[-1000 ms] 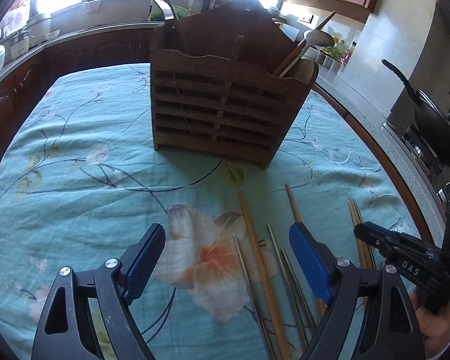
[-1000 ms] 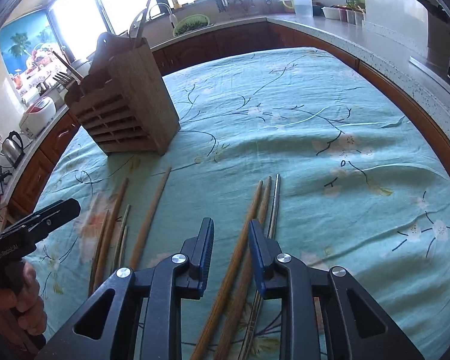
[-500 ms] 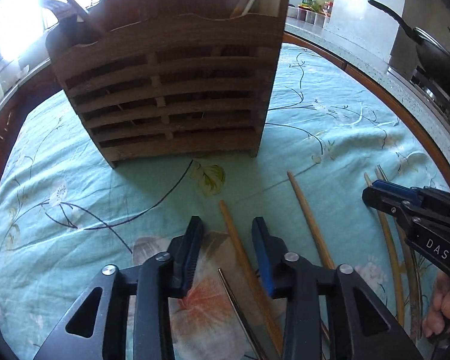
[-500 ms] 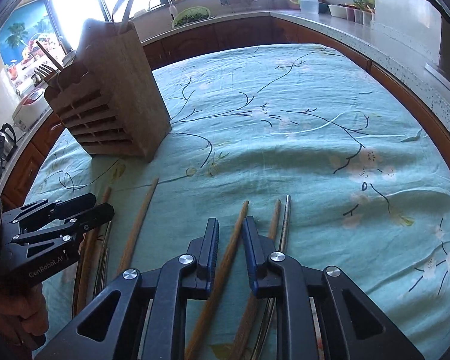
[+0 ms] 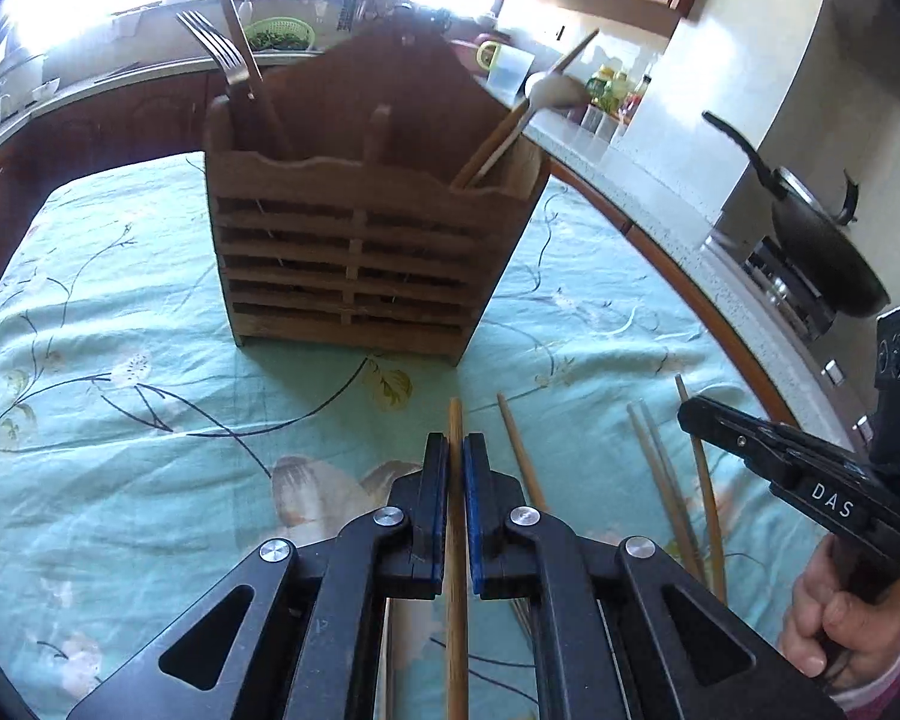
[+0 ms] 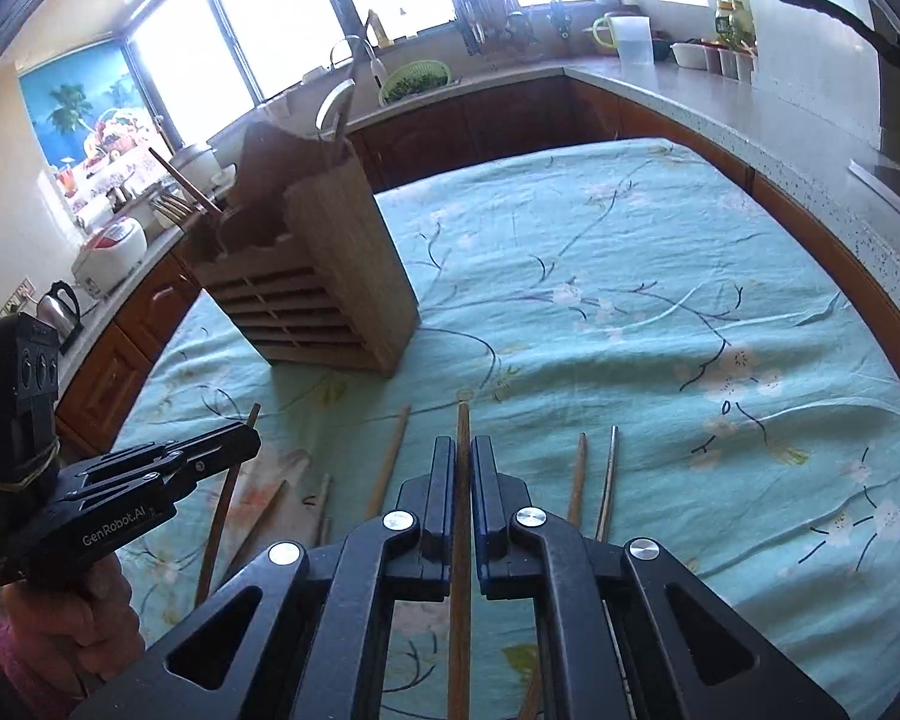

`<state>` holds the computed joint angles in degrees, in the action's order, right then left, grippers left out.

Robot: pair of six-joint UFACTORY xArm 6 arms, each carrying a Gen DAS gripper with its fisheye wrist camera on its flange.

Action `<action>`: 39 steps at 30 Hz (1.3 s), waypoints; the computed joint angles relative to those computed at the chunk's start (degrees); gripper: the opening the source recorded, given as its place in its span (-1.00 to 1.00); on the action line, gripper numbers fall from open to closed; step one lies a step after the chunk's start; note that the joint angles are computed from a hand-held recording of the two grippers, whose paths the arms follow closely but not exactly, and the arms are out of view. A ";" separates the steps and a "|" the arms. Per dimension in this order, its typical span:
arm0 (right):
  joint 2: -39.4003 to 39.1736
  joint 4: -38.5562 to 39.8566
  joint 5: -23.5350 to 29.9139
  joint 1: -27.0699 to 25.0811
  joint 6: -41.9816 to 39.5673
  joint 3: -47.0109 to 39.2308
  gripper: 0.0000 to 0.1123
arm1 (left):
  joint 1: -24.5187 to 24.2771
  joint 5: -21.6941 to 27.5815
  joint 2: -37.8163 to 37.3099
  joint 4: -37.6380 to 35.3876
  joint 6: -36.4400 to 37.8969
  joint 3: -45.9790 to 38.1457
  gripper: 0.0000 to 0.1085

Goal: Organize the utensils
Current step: 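Carry the chopsticks into the wooden holder and open the left gripper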

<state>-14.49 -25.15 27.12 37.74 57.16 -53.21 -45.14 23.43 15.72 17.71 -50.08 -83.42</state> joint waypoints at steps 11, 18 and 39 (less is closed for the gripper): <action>-5.28 -12.58 1.02 3.27 8.42 -5.15 -0.91 | 0.97 -8.20 -18.37 19.36 -19.94 16.04 -0.94; -5.34 -18.00 2.72 4.58 11.11 -8.66 -0.91 | 2.12 -7.44 -28.01 29.51 -28.81 21.53 -0.94; -0.05 -21.00 -0.70 2.46 11.61 -15.55 -0.91 | 5.30 -5.71 -28.96 43.41 -40.92 19.31 -0.94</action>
